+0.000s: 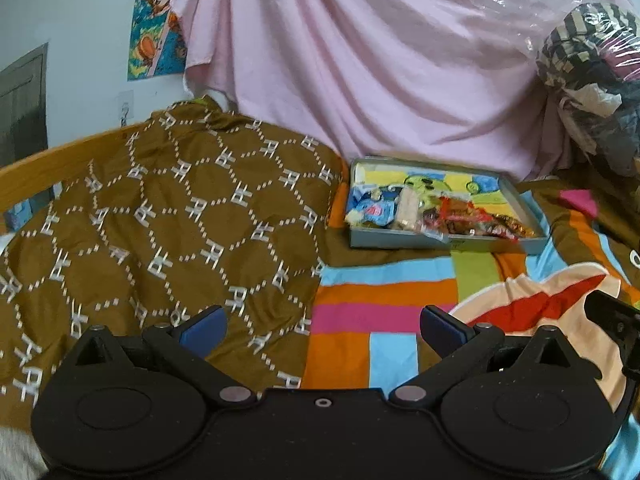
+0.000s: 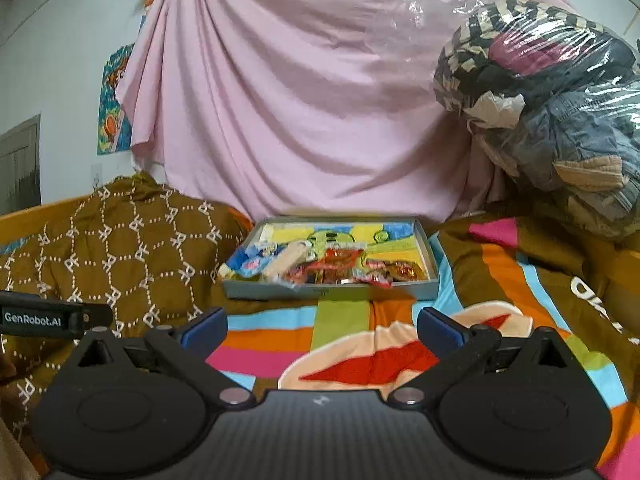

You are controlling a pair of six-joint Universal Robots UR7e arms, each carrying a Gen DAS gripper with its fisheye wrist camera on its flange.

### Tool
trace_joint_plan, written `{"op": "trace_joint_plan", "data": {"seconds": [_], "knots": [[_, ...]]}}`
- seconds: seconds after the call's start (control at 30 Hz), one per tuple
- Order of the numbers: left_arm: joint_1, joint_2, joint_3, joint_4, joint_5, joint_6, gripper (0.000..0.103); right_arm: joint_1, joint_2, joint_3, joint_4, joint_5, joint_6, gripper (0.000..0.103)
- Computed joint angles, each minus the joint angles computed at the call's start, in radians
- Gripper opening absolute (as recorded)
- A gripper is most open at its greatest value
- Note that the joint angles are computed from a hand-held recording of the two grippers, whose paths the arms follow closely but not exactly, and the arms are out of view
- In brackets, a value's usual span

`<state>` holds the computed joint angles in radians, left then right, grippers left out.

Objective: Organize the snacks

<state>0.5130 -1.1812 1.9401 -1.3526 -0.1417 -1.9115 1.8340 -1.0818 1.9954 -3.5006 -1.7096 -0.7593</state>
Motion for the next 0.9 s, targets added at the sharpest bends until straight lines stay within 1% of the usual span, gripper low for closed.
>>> {"op": "trace_joint_plan", "data": {"seconds": [0.07, 0.23, 0.57, 0.9], "knots": [[-0.007, -0.011, 0.04, -0.1, -0.021, 0.072, 0.102, -0.001, -0.004, 0.012, -0.004, -0.011, 0.001, 0.103], [-0.018, -0.016, 0.081, -0.203, -0.045, 0.137, 0.102, -0.003, -0.015, 0.037, 0.003, -0.034, 0.0, 0.103], [-0.013, 0.003, 0.056, -0.127, -0.07, 0.079, 0.102, -0.007, -0.009, 0.031, 0.051, -0.073, 0.019, 0.103], [-0.013, 0.004, 0.058, -0.134, -0.074, 0.091, 0.102, -0.006, -0.006, 0.032, 0.057, -0.077, 0.012, 0.103]]}}
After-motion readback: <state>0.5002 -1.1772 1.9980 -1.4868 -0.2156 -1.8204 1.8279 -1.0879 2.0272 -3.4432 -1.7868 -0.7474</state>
